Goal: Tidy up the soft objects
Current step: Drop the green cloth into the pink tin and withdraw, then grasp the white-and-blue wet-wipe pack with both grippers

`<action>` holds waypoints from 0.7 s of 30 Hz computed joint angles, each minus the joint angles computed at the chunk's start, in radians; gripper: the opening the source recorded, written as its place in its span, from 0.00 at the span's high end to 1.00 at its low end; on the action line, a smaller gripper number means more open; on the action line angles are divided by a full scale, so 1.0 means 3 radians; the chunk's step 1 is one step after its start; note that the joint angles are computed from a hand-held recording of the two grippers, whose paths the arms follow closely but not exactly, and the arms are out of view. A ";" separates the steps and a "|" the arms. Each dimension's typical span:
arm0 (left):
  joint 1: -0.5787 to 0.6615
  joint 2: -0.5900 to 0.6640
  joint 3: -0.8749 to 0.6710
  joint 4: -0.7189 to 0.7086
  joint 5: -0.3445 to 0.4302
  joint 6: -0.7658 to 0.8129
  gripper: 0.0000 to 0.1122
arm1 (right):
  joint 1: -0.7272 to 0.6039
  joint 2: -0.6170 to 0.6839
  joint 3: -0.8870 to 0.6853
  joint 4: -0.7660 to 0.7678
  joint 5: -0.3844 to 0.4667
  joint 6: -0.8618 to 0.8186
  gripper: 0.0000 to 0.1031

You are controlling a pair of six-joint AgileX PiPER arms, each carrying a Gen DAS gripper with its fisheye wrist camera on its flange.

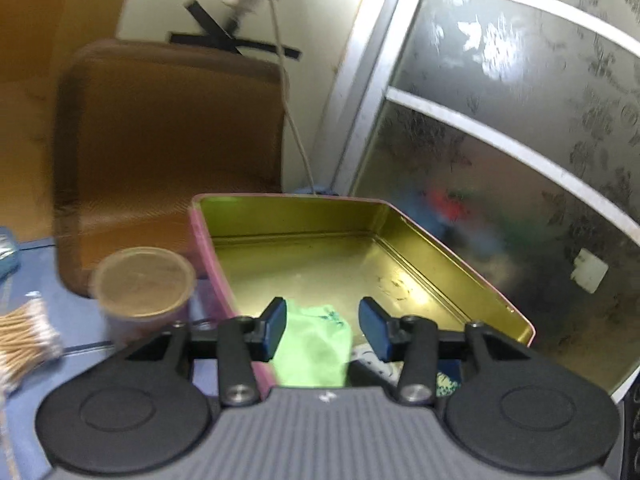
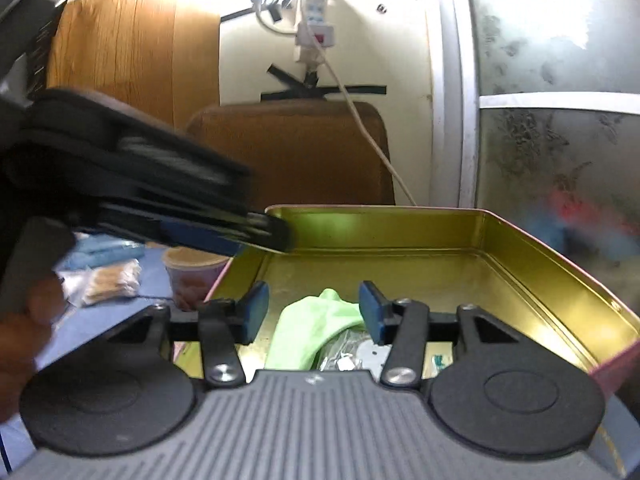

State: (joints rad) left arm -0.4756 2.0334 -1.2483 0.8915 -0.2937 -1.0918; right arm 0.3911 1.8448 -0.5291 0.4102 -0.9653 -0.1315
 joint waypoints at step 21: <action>0.2273 -0.0593 0.2536 -0.1848 -0.1443 0.1788 0.66 | 0.0766 0.0687 -0.1688 -0.1166 0.1722 0.0890 0.48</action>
